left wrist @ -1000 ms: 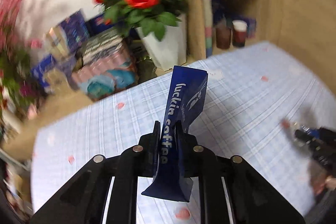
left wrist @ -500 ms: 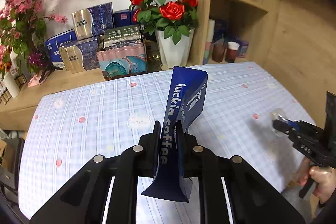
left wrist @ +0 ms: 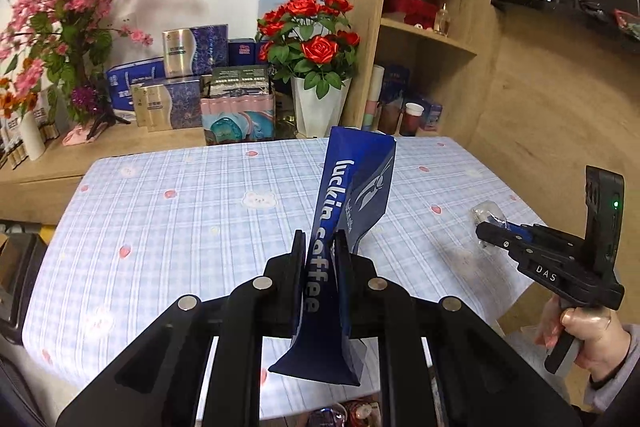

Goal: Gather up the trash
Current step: 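Carry the clear bag over the bin and open the right gripper while the left holds the coffee bag, then lower the blue coffee bag over the brown bin and open the left gripper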

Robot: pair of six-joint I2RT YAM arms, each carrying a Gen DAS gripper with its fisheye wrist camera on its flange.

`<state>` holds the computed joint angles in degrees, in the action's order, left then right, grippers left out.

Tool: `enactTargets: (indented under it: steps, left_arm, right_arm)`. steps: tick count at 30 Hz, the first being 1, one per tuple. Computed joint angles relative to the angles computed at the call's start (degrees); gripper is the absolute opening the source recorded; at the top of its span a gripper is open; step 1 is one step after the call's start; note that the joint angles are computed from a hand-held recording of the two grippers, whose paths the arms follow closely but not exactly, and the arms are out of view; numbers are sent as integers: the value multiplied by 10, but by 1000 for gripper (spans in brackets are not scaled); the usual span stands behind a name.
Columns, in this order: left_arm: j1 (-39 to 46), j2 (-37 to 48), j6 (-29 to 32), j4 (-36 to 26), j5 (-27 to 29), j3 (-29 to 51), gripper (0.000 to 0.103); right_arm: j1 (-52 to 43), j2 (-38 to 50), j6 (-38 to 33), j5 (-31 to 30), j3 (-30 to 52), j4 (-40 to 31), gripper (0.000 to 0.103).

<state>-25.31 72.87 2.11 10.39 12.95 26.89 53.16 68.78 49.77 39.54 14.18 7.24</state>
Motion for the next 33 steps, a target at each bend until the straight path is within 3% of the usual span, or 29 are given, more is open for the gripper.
enactTargets:
  steps: [5,10,16,23,26,30,33]
  left_arm:
    - [23,-131,-15,-35,17,-80,14]
    - [52,-235,-3,-95,29,-122,14]
    - [79,-362,4,-195,46,-161,14]
    - [63,-436,10,-258,36,-180,15]
    - [48,-455,12,-274,29,-184,15]
    - [12,-487,19,-292,-5,-196,15]
    - [2,-487,25,-297,0,-201,15]
  right_arm:
    - [109,17,91,54,40,-93,21]
    - [198,80,177,68,81,-147,21]
    - [265,160,250,46,111,-155,21]
    - [288,218,270,5,123,-123,24]
    - [287,228,266,-5,133,-126,28]
    - [295,220,278,7,133,-140,40]
    - [300,203,302,26,132,-173,53]
